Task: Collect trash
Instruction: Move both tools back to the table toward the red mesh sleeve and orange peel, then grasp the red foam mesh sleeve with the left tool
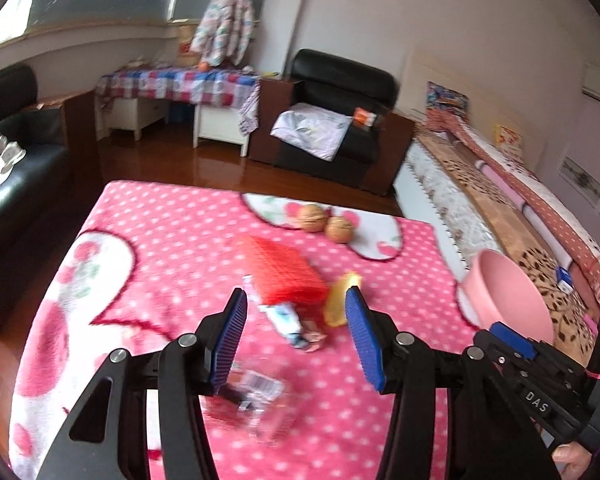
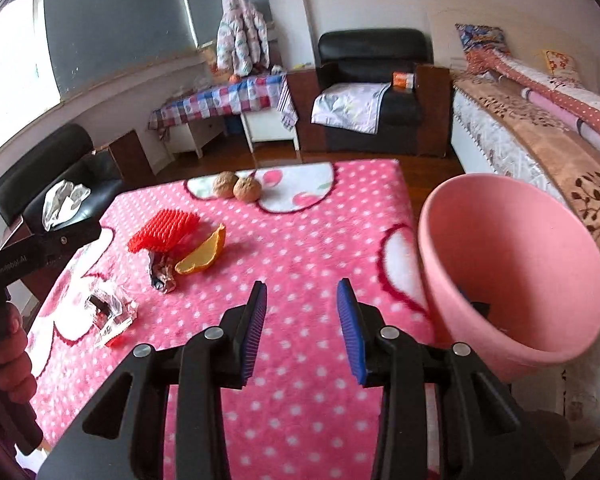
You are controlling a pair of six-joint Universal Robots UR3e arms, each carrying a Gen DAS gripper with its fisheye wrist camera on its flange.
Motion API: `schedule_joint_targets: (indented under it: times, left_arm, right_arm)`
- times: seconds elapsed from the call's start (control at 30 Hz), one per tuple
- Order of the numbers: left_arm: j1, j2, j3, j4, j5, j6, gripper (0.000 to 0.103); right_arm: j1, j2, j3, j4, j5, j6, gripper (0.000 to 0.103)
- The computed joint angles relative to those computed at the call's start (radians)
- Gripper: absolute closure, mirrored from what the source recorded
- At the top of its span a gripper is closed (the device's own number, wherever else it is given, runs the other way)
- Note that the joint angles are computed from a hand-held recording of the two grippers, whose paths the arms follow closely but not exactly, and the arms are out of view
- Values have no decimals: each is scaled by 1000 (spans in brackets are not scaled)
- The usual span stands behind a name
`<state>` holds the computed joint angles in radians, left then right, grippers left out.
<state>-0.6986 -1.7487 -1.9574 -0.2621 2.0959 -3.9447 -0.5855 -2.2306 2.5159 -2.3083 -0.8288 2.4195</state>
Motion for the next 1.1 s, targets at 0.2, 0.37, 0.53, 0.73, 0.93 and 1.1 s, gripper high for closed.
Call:
schedule_joint_targets:
  times: [0.2, 0.37, 0.53, 0.73, 0.93, 1.1]
  left_arm:
    - [112, 34, -75, 43, -118, -7, 53]
    - [195, -12, -35, 54, -240, 25, 53]
    - [235, -98, 46, 19, -293, 35, 53]
    - [271, -149, 66, 17, -334, 25, 78]
    - [280, -104, -15, 107, -329, 29, 91]
    - [285, -32, -107, 176, -331, 8, 91]
  right_arm:
    - [157, 204, -60, -154, -72, 118, 66]
    - [232, 309, -80, -265, -69, 164, 66]
    - [277, 417, -119, -330, -42, 223, 66]
    - [332, 545, -178, -406, -41, 288, 66]
    - [389, 648, -247, -438, -39, 346, 66]
    - [449, 722, -298, -478, -72, 391, 66]
